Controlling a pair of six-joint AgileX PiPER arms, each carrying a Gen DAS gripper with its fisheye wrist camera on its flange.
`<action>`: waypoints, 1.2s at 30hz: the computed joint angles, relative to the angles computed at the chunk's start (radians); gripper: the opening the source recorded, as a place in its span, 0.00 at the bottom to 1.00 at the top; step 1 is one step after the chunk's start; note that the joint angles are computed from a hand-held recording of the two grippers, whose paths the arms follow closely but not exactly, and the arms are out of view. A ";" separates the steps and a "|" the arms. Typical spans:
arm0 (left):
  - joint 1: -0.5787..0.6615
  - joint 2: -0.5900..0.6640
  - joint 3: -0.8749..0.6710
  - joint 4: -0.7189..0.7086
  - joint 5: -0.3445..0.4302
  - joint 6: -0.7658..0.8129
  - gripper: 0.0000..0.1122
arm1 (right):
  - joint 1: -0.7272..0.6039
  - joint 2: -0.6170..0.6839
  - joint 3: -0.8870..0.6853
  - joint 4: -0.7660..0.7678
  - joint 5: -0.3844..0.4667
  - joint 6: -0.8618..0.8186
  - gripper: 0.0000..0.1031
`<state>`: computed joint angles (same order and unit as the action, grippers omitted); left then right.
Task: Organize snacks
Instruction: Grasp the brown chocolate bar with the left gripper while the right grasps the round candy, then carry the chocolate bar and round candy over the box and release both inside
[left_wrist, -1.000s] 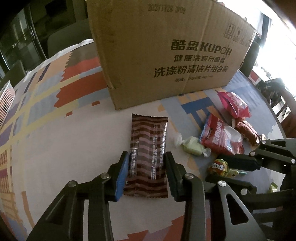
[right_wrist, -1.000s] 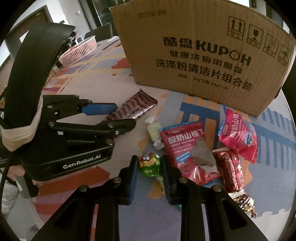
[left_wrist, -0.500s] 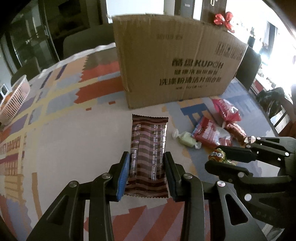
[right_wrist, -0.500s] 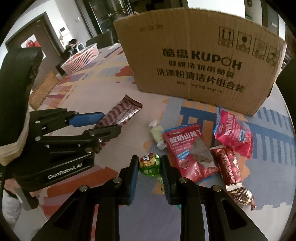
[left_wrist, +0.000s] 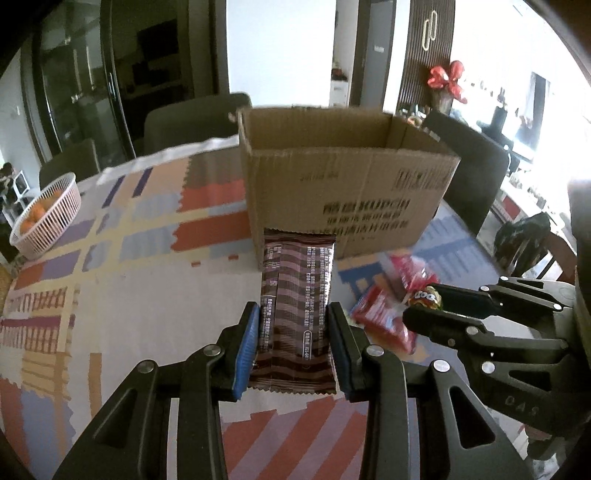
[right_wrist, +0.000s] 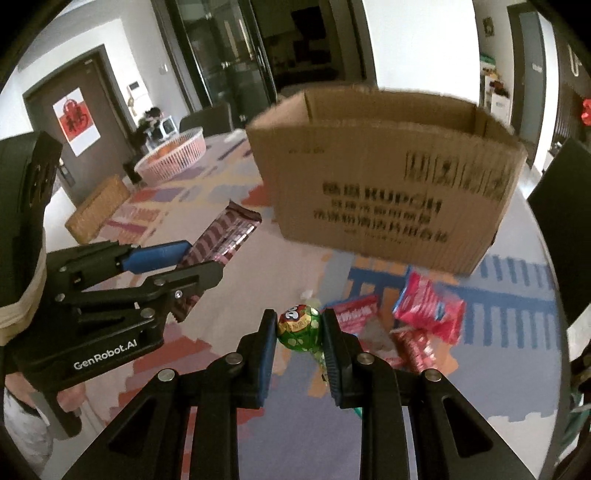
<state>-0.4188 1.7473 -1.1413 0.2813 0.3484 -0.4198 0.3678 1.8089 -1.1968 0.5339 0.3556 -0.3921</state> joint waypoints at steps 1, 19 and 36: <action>-0.001 -0.007 -0.002 0.004 0.000 -0.004 0.33 | -0.005 -0.016 0.003 0.002 -0.003 -0.005 0.25; -0.024 0.023 -0.258 0.015 0.096 0.025 0.33 | -0.062 -0.071 -0.161 -0.128 -0.008 0.106 0.25; 0.020 0.241 -0.660 -0.115 0.288 0.189 0.33 | -0.101 0.102 -0.508 -0.276 0.120 0.232 0.25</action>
